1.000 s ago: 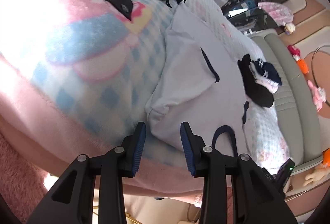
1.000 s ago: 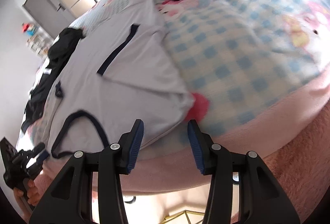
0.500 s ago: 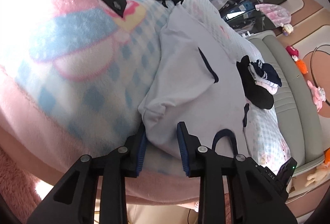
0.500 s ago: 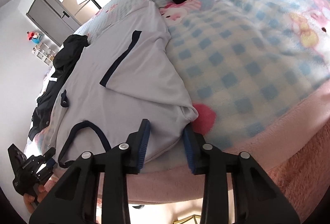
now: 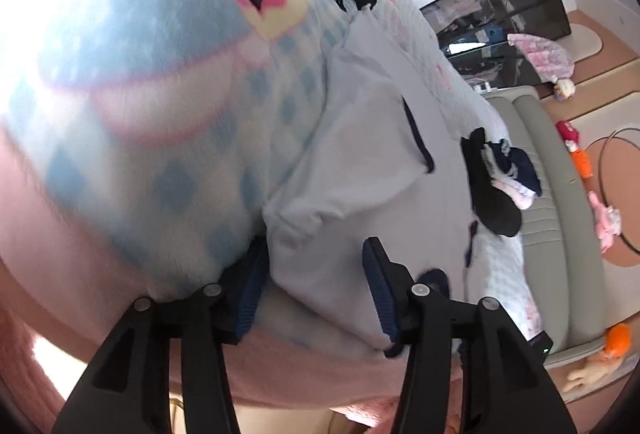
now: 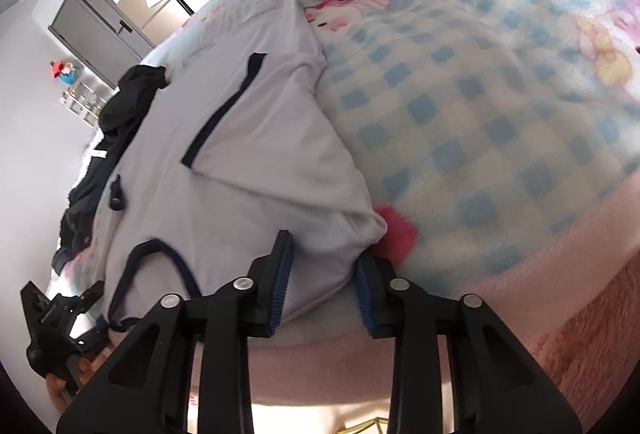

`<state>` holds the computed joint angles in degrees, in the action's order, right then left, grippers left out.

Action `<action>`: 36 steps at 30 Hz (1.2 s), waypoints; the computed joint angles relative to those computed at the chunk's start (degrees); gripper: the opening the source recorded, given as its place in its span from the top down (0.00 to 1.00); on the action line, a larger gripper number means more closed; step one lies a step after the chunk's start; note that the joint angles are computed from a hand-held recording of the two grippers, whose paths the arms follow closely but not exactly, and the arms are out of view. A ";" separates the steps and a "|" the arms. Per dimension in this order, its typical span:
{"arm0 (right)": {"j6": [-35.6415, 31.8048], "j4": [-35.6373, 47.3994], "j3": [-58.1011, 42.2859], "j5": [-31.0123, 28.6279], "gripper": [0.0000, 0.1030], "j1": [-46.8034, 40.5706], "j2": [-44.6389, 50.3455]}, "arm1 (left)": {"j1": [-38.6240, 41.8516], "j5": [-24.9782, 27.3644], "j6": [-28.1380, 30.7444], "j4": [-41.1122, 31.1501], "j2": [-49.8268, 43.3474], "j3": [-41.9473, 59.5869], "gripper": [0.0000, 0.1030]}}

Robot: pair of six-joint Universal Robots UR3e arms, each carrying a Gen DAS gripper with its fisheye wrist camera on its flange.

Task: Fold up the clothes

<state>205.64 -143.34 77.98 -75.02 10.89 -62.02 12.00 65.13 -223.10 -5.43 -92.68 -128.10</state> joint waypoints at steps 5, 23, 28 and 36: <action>-0.60 -2.81 0.73 2.24 0.77 0.08 -0.07 | -1.21 -0.88 3.95 1.41 -1.67 4.15 0.58; -0.20 1.44 -9.82 2.01 0.66 1.13 8.80 | -2.38 -0.50 1.97 2.99 -9.51 7.14 0.85; -1.19 1.39 -10.02 -0.67 0.66 2.75 8.83 | -1.83 -2.51 3.32 -0.04 -10.28 8.48 0.82; -0.73 1.33 -8.10 2.67 0.93 1.14 6.93 | -0.93 -5.27 7.24 -12.59 -8.64 13.82 0.83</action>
<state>204.91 -142.01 69.88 -72.35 12.04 -55.08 11.07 59.87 -215.86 -18.01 -101.32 -114.27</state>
